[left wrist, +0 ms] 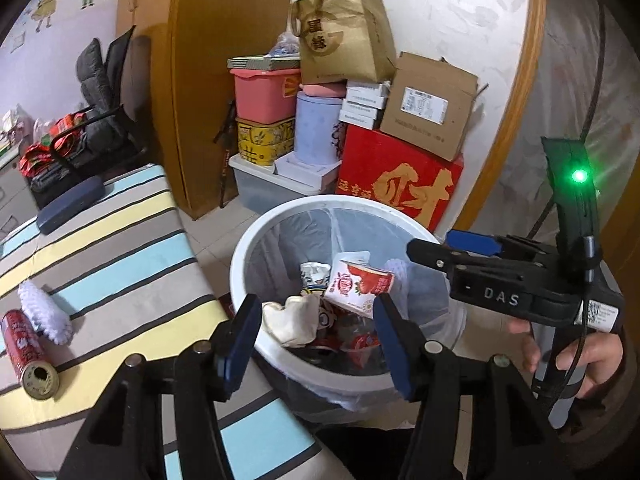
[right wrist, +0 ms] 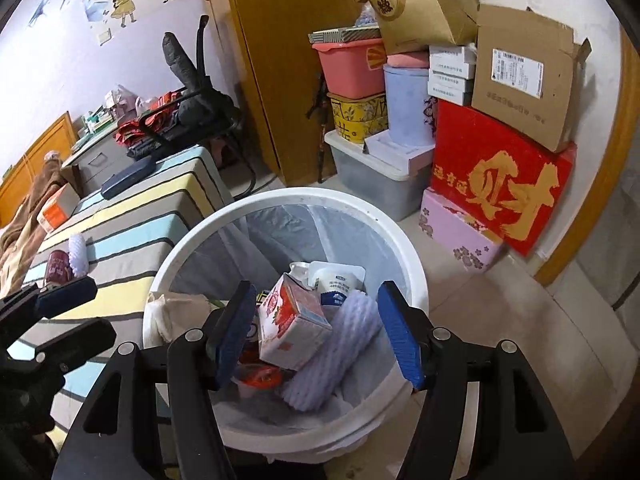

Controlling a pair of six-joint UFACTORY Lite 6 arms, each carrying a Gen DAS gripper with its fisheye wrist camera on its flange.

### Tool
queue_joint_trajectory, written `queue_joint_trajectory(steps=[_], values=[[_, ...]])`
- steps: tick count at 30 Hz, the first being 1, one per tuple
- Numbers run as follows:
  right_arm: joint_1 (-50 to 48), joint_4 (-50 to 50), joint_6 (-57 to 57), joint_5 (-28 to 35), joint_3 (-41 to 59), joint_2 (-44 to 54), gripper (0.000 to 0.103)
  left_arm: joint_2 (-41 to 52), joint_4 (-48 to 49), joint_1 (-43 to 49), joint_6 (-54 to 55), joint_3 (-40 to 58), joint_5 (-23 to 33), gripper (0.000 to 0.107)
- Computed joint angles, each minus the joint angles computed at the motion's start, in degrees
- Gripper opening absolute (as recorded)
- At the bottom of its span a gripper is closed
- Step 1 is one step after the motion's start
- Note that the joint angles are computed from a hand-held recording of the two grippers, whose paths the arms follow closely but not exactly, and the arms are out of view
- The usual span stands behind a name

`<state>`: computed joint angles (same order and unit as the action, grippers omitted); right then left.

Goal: Collect trash
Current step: 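Open both tools to drop the cup and carton into the bin, then move both tools back over the bed toward the red can and foam sleeve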

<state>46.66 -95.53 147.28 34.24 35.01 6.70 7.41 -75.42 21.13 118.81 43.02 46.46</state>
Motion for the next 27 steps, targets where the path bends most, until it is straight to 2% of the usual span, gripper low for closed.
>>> queue_joint_trajectory(steps=[16,27], values=[[7.55,3.11,0.0,4.14,7.61,4.78,0.065,2.21,2.69,14.64,1.84,4.37,5.68,0.06],[10.32,3.95,-3.39,3.71,18.95,13.5,0.065,10.08,4.09,24.1,0.67,14.38,7.82,0.061]])
